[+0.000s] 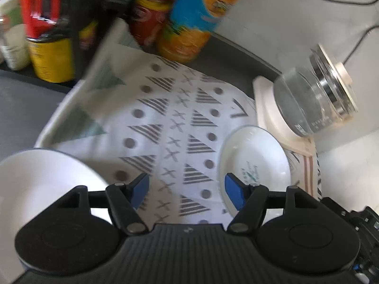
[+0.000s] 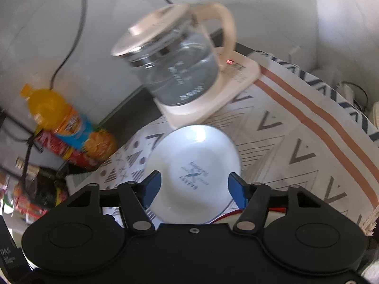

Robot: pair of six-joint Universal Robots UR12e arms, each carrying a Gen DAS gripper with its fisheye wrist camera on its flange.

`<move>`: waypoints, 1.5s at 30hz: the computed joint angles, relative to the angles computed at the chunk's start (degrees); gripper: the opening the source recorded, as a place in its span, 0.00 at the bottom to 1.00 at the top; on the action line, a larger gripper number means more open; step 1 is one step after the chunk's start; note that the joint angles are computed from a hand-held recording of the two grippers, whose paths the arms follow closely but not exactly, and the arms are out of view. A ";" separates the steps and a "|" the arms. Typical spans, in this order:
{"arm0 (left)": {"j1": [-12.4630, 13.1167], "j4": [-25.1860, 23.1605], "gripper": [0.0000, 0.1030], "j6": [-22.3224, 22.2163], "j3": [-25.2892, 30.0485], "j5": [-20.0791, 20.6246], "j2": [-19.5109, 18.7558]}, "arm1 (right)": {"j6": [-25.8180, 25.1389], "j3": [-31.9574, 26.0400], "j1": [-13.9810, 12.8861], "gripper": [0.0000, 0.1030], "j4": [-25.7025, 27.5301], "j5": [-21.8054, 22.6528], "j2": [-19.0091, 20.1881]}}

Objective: Organize plates and bowls
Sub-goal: 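Move both tools to the white 'Bakery' plate beside the kettle, then close both grippers on the rim of the 'Bakery' plate, then lift the 'Bakery' plate with both grippers and carry it over the 'Sweet' plate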

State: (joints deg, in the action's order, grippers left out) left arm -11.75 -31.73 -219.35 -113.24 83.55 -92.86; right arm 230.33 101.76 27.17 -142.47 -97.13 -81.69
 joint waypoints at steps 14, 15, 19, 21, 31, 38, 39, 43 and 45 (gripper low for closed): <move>0.29 -2.73 0.33 -0.21 4.02 -7.81 -6.22 | 6.92 -0.38 -3.81 0.31 7.60 5.83 1.75; 0.26 -2.90 0.32 -0.30 4.24 -7.94 -6.54 | 6.85 -0.59 -3.96 0.30 8.23 6.36 2.01; 0.10 -3.90 0.25 -0.66 4.90 -8.72 -7.56 | 6.87 -1.37 -4.41 0.26 10.91 8.36 2.97; 0.06 -4.69 0.24 -0.67 5.16 -9.22 -7.97 | 6.52 -1.73 -4.63 0.25 11.63 9.29 3.43; 0.34 -3.88 0.13 -2.51 5.05 -11.76 -8.87 | 5.89 -2.46 -5.46 0.15 14.03 10.36 4.70; 0.15 -2.28 0.05 -3.33 4.35 -11.30 -8.28 | 4.97 -1.97 -5.19 0.09 12.20 9.67 4.64; 0.12 -1.81 0.05 -3.42 4.14 -11.05 -8.09 | 4.84 -1.80 -5.14 0.09 11.61 9.40 4.49; 0.36 0.27 0.05 -3.51 3.12 -10.79 -7.14 | 4.12 -0.85 -4.85 0.05 7.84 8.85 3.76; 0.34 0.77 0.05 -3.82 2.93 -10.04 -6.72 | 1.87 -0.39 -4.56 0.04 5.06 8.49 3.46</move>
